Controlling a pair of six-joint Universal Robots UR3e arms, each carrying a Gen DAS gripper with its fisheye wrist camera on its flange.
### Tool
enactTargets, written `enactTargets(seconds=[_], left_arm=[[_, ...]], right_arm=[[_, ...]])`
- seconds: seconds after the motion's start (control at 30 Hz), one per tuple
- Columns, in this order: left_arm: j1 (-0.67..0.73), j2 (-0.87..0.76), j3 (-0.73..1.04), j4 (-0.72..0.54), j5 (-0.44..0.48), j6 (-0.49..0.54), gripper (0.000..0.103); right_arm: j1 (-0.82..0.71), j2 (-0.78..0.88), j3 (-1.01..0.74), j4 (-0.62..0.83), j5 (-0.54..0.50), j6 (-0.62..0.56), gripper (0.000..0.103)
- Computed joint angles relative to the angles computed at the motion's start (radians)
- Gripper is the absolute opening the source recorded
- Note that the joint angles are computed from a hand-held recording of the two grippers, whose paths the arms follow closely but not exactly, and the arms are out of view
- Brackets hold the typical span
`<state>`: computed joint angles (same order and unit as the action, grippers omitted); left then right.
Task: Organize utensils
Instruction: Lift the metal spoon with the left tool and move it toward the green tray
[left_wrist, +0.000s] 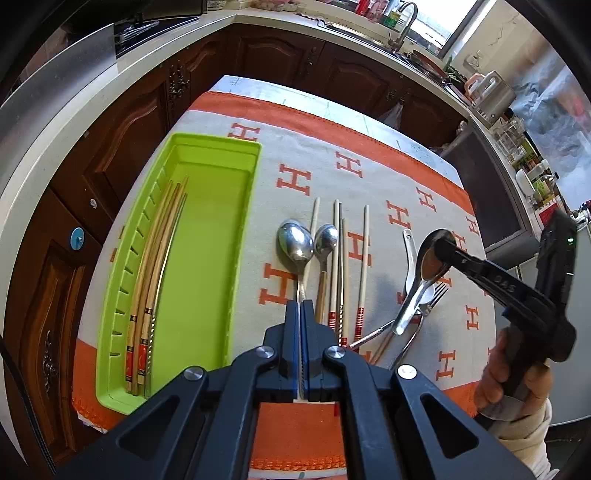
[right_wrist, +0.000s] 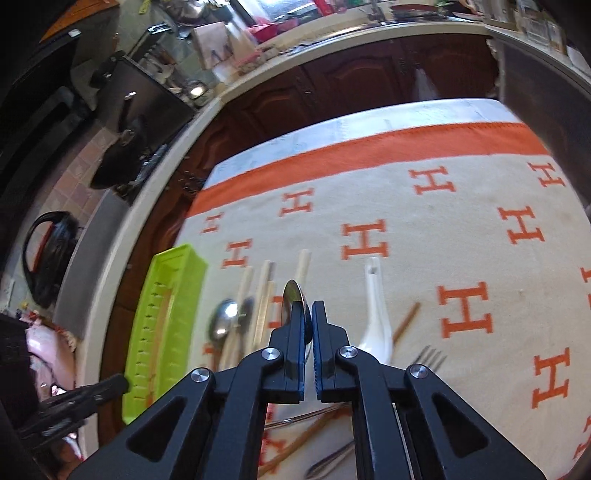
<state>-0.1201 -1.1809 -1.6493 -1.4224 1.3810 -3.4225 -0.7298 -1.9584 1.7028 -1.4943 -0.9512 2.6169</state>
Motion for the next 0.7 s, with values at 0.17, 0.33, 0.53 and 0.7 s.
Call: enactTargets(seconds=[0.17, 0.33, 0.53, 0.7], left_arm=[[0.061, 0.061, -0.024, -0.041, 0.043, 0.059, 0.000], [0.199, 0.147, -0.064, -0.086, 0.052, 0.160, 0.000], [0.428, 0.291, -0.158, -0.113, -0.011, 0.322, 0.019], [0.728, 0.455, -0.236, -0.214, -0.192, 0.527, 0.039]], right_arm=[[0.183, 0.018, -0.129, 0.049, 0.012, 0.069, 0.004], [0.462, 0.103, -0.231, -0.046, -0.056, 0.239, 0.004], [0.825, 0.314, -0.376, -0.217, -0.231, 0.463, 0.004], [1.002, 0.495, -0.443, -0.315, -0.352, 0.551, 0.004]])
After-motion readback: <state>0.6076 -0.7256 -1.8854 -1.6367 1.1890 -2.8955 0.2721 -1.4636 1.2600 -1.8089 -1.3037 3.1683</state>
